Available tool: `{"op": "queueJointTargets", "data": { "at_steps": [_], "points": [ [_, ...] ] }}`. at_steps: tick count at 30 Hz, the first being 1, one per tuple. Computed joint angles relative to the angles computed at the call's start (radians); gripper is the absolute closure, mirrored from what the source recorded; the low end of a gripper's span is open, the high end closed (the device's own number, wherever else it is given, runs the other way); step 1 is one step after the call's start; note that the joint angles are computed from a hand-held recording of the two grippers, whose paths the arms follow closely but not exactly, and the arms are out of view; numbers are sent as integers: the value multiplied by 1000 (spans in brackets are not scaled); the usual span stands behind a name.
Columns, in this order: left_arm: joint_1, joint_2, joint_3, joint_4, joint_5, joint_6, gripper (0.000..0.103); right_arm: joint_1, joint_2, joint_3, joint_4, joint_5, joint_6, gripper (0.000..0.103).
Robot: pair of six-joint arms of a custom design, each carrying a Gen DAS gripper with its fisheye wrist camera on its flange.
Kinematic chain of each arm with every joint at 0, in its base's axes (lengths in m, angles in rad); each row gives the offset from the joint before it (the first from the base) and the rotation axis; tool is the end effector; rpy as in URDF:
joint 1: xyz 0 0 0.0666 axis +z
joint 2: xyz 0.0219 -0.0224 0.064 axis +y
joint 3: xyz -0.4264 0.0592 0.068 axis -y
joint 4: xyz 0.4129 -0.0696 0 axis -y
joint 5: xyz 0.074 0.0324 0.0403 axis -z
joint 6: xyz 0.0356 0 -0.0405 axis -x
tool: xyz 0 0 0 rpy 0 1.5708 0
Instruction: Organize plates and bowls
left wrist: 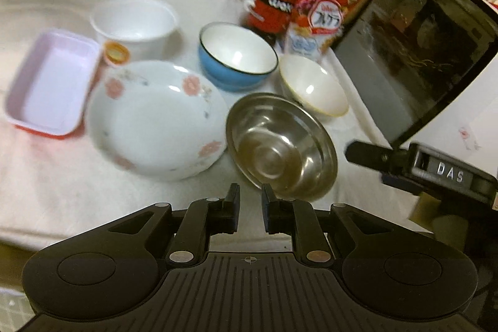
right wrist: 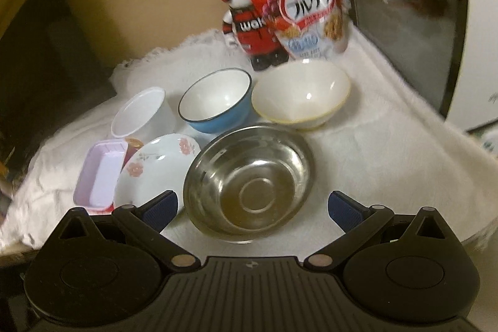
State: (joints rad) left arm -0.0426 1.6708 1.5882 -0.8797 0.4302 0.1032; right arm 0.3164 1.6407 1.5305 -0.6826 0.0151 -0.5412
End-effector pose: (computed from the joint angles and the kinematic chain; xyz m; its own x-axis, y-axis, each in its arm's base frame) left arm 0.6031 -0.0410 0.4266 -0.8439 -0.0577 -0.5333 0.1910 0.8967 -0.3993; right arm 0.5769 0.1879 0.4276 -0.7353 0.3013 -0.6071 0.0907 0.9315 0.3524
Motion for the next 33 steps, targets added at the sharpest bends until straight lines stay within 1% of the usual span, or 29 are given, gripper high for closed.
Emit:
{"op": "queueJointTargets", "data": {
  "at_steps": [1,2,3,4,6,8,10,12,13,15,18,20,21,22,23,25,27,29,31,33],
  "points": [
    [7,21,23,-16,9,-20,87,1,18,18,3,-12,-26,0],
    [11,38,43,-27,3,-39,87,7,24,21,12,-15,-46,0],
    [14,61,72,-47,-19,-61,87,12,36,35,17,-14,-66,0],
    [17,79,94,-65,-23,-87,87,20,48,54,11,-1,-83,0],
    [31,122,145,-101,24,-171,87,40,77,102,-32,50,-107,0],
    [41,164,191,-132,68,-220,87,56,104,148,-93,104,-131,0],
    [42,202,229,-139,77,-229,87,64,119,165,-133,144,-148,0],
    [41,236,269,-154,80,-204,87,65,129,172,-180,169,-172,1],
    [42,246,283,-157,95,-190,87,61,132,172,-204,172,-190,1],
    [42,267,310,-153,127,-174,87,46,134,165,-221,159,-201,1],
    [27,295,345,-139,125,-170,87,13,148,158,-195,107,-142,1],
    [17,320,382,-156,95,-115,87,-11,170,162,-155,68,-83,1],
    [14,328,393,-158,94,-81,87,-20,189,178,-156,58,-55,1],
    [12,330,395,-148,95,-64,87,-28,208,197,-166,49,-21,1],
    [8,335,401,-148,83,-65,87,-35,218,204,-157,34,25,1],
    [-3,348,423,-164,33,-68,87,-48,223,199,-119,8,119,1],
    [-11,349,418,-151,0,-60,87,-65,226,195,-98,-30,140,1],
    [-18,350,412,-141,-20,-48,87,-84,227,186,-74,-90,130,1],
    [-24,356,412,-148,-28,-34,87,-95,238,192,-71,-111,122,2],
    [-31,363,417,-164,-24,-34,87,-98,254,207,-75,-114,132,8]
  ]
}}
